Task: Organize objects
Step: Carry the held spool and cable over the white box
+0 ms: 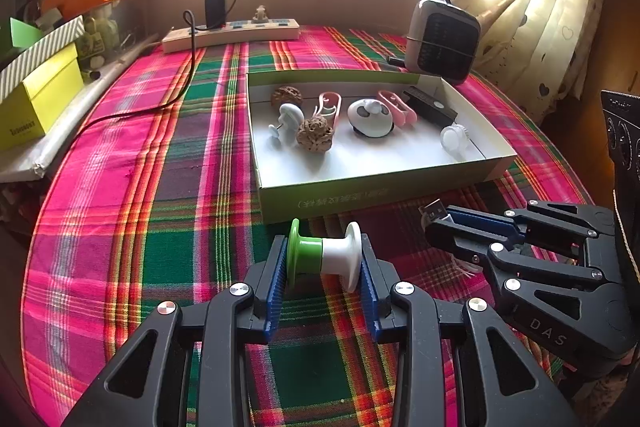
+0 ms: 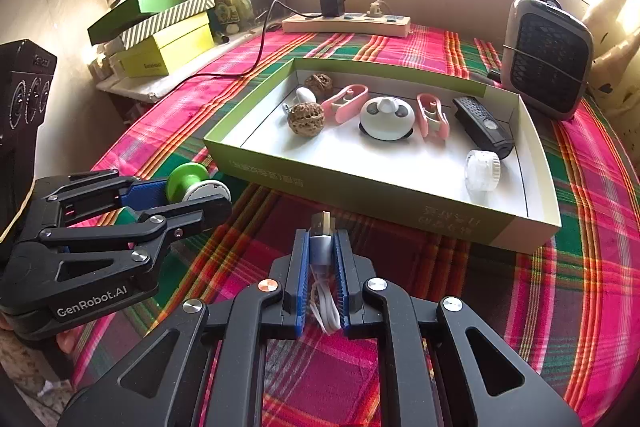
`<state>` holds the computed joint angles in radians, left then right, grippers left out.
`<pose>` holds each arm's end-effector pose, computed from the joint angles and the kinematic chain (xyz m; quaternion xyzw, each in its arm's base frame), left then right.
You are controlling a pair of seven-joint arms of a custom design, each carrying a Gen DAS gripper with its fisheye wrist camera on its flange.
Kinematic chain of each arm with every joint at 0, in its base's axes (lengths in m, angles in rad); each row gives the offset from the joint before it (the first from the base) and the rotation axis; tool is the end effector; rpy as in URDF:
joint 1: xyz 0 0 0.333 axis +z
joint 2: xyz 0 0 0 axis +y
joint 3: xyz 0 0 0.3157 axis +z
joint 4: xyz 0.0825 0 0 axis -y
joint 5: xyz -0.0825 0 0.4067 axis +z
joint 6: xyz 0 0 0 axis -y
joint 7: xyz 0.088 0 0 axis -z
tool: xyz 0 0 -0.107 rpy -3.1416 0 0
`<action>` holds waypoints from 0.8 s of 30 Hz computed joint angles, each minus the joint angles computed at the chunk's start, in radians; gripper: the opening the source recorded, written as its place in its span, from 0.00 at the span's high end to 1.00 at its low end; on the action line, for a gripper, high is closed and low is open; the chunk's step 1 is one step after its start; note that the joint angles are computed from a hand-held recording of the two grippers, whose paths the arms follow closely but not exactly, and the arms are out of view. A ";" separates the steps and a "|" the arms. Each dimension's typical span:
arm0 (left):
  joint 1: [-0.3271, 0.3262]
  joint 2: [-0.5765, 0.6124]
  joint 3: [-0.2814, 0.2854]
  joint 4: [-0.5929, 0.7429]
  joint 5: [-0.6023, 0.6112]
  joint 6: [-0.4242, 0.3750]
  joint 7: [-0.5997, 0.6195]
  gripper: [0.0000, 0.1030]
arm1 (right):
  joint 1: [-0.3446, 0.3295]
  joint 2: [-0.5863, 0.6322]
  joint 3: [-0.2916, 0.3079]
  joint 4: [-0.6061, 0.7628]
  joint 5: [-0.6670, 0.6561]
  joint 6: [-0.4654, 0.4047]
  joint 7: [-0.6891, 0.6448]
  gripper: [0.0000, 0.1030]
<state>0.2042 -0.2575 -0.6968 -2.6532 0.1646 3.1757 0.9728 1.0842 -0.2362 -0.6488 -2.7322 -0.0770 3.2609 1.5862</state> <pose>0.4133 -0.2373 0.3709 -0.6237 0.6942 -0.3085 0.1842 0.4078 0.2028 0.3473 -0.7935 0.4924 -0.1368 0.3303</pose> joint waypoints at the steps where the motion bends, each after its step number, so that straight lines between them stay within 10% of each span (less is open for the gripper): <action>1: -0.004 -0.001 0.004 0.000 0.000 0.001 0.002 0.70 | -0.005 -0.002 0.004 -0.001 0.000 0.002 0.001 0.88; 24: -0.009 0.026 0.007 0.089 0.025 -0.009 0.028 0.70 | -0.135 -0.091 0.052 -0.030 -0.090 0.026 0.067 0.88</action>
